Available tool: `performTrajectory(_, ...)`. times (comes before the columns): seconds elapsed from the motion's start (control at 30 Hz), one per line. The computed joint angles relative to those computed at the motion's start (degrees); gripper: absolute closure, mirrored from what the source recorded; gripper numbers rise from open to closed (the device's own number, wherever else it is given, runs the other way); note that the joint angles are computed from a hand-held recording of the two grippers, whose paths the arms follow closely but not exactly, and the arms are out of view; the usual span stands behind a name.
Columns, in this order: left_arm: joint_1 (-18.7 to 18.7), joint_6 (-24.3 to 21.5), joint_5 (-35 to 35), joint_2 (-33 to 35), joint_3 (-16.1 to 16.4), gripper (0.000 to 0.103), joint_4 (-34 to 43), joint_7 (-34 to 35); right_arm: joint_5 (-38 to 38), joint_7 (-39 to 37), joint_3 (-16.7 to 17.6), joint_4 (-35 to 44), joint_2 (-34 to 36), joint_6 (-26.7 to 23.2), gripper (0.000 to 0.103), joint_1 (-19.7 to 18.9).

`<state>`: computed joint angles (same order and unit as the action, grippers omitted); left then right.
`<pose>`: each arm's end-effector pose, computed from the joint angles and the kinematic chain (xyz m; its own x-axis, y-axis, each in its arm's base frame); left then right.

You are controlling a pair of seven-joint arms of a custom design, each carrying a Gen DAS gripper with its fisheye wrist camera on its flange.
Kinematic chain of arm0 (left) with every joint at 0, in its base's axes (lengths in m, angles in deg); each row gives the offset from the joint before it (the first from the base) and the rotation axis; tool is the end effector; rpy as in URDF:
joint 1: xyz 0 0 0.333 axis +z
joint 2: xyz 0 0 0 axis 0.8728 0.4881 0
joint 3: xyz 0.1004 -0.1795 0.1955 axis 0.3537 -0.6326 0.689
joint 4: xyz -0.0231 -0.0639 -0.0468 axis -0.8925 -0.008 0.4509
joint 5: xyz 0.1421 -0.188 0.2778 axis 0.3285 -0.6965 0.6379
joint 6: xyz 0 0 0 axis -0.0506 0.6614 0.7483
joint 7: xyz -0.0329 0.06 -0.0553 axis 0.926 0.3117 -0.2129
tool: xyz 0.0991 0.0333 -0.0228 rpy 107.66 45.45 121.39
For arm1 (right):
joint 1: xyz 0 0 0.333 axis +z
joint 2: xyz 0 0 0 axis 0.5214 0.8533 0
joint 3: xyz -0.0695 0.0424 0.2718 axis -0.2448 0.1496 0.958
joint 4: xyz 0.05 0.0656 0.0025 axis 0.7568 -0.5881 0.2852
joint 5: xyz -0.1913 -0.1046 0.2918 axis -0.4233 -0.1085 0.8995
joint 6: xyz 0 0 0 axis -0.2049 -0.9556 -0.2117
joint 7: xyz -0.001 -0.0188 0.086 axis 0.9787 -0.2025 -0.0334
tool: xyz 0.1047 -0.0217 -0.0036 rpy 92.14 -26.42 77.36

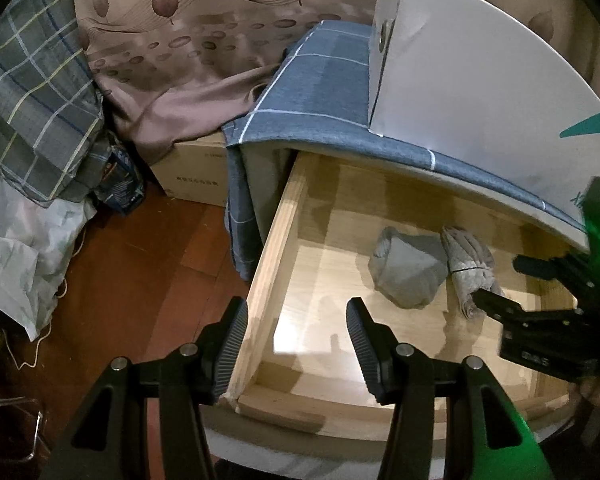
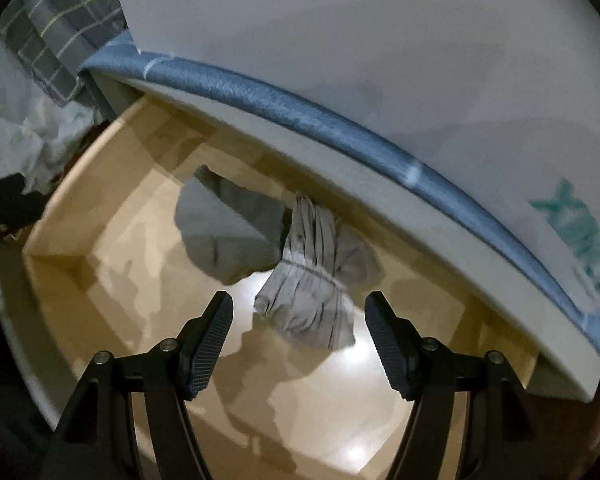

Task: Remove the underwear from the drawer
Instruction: 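Return the right tool to the drawer above the grey patterned sock, then grasp the grey hexagon-patterned sock with the right tool and lift it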

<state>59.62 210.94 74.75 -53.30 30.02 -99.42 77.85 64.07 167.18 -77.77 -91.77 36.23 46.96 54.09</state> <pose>0.5299 -0.0890 0.6028 0.1132 -0.9935 0.0123 -0.8833 -0.1063 -0.4567 0.5779 0.2956 0.5655 0.4588 -0.8868 0.0552 -0.8304 -0.4501 -0.3283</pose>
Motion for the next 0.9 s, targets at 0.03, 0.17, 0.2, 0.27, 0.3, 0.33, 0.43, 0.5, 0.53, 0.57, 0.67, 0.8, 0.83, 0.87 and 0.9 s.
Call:
performTrajectory(0.03,0.0,-0.2,0.1,0.1,0.0,0.051,0.1,0.1,-1.2,-0.1,-0.1,0.2,0.5,0.5,0.037,0.4)
performTrajectory(0.17,-0.2,-0.4,0.2,0.3,-0.1,0.051,0.3,0.2,-4.3,-1.3,-0.5,1.9,3.2,0.6,0.037,1.6)
performTrajectory(0.2,-0.2,-0.5,0.1,0.4,-0.1,0.051,0.4,0.3,-5.2,-1.6,-0.6,2.6,3.9,0.2,0.037,1.9)
performTrajectory(0.27,-0.3,-0.7,-0.3,0.5,0.0,0.051,0.5,0.6,-6.3,-2.0,-0.9,2.8,4.7,0.5,0.037,2.4)
performTrajectory(0.3,-0.3,-0.8,-0.2,0.5,0.0,0.051,0.5,0.5,-6.9,-2.2,-1.0,3.1,5.2,0.5,0.037,2.6)
performTrajectory(0.33,-0.3,-0.8,-0.2,0.5,-0.1,0.051,0.6,0.5,-7.8,-2.5,-1.2,3.7,5.9,0.0,0.037,3.0)
performTrajectory(0.43,-0.4,-0.6,-0.1,0.4,-0.1,0.051,0.4,0.4,-9.9,-3.0,-1.6,3.4,6.8,0.8,0.038,3.8)
performTrajectory(0.5,-0.4,-0.8,-0.2,0.6,0.0,0.051,0.5,0.5,-11.3,-3.0,-1.9,2.3,6.5,1.7,0.043,4.2)
performTrajectory(0.53,-0.4,-0.8,-0.1,0.6,0.0,0.051,0.6,0.5,-11.7,-2.9,-2.0,1.8,6.4,1.8,0.044,4.4)
performTrajectory(0.57,-0.4,-1.0,-0.2,0.7,0.0,0.051,0.7,0.5,-12.0,-2.8,-2.0,1.6,6.4,1.5,0.047,4.5)
performTrajectory(0.67,-0.5,-1.1,-0.1,0.8,0.0,0.051,1.0,0.5,-11.3,-2.5,-1.9,1.4,6.1,-0.2,0.051,4.0)
performTrajectory(0.8,-0.6,-1.3,-0.2,1.2,-0.1,0.051,1.3,0.5,-9.2,-3.5,-1.5,2.3,5.8,-4.7,0.053,3.1)
performTrajectory(0.83,-0.7,-1.3,-0.2,1.3,-0.1,0.051,1.4,0.6,-8.6,-3.9,-1.4,2.4,5.6,-6.2,0.053,2.8)
performTrajectory(0.87,-0.8,-1.3,-0.1,1.3,-0.2,0.051,1.4,0.6,-8.1,-4.2,-1.3,2.5,5.4,-7.6,0.053,2.6)
performTrajectory(0.9,-0.8,-1.2,0.1,1.2,-0.2,0.051,1.3,0.5,-7.2,-4.7,-1.2,3.6,5.8,-9.6,0.053,2.3)
